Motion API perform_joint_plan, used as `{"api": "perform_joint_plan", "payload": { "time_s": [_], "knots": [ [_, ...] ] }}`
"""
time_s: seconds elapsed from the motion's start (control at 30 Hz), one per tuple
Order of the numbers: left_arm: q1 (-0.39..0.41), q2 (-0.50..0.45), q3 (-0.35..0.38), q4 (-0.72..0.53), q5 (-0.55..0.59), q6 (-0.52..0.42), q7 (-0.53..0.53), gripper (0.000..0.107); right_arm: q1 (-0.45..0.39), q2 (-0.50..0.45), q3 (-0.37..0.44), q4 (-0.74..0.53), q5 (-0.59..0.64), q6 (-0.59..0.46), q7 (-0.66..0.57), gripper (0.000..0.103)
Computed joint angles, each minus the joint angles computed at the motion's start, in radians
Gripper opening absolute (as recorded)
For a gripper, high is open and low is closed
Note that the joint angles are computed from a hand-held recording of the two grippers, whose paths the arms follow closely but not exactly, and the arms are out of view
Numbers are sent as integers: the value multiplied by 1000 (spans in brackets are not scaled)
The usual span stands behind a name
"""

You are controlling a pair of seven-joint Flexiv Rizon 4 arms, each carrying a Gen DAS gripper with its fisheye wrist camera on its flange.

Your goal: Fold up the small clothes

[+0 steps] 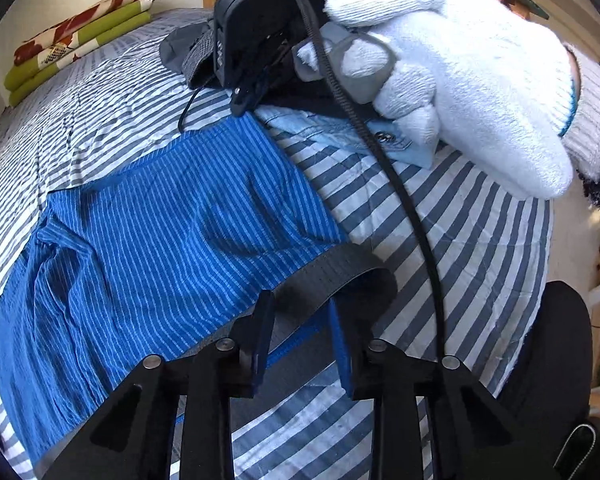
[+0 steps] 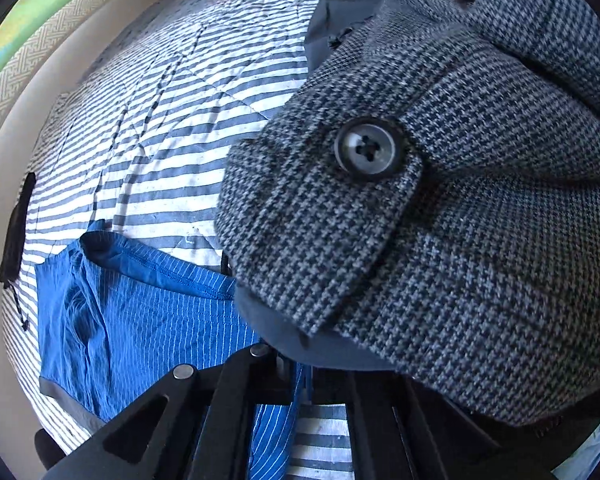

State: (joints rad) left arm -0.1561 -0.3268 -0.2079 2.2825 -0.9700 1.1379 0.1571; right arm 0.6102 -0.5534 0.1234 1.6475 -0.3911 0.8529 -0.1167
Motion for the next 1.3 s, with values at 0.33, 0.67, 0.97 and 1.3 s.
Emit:
{"api": "perform_joint_plan", "payload": {
  "time_s": [0.33, 0.67, 0.97, 1.3],
  "knots": [
    [-4, -45, -34, -18, -39, 60, 21, 18, -12, 5, 2, 6, 18, 20, 0, 2],
    [-32, 17, -5, 9, -169, -37, 130, 2, -27, 64, -11, 122, -22, 133, 65, 2],
    [-46, -13, 5, -10, -168, -34, 113, 2, 1, 24, 25, -13, -40, -67, -45, 19],
    [-48, 2, 3, 4, -189, -37, 128, 2, 19, -47, 11, -85, 20, -163, -105, 0]
  ]
}}
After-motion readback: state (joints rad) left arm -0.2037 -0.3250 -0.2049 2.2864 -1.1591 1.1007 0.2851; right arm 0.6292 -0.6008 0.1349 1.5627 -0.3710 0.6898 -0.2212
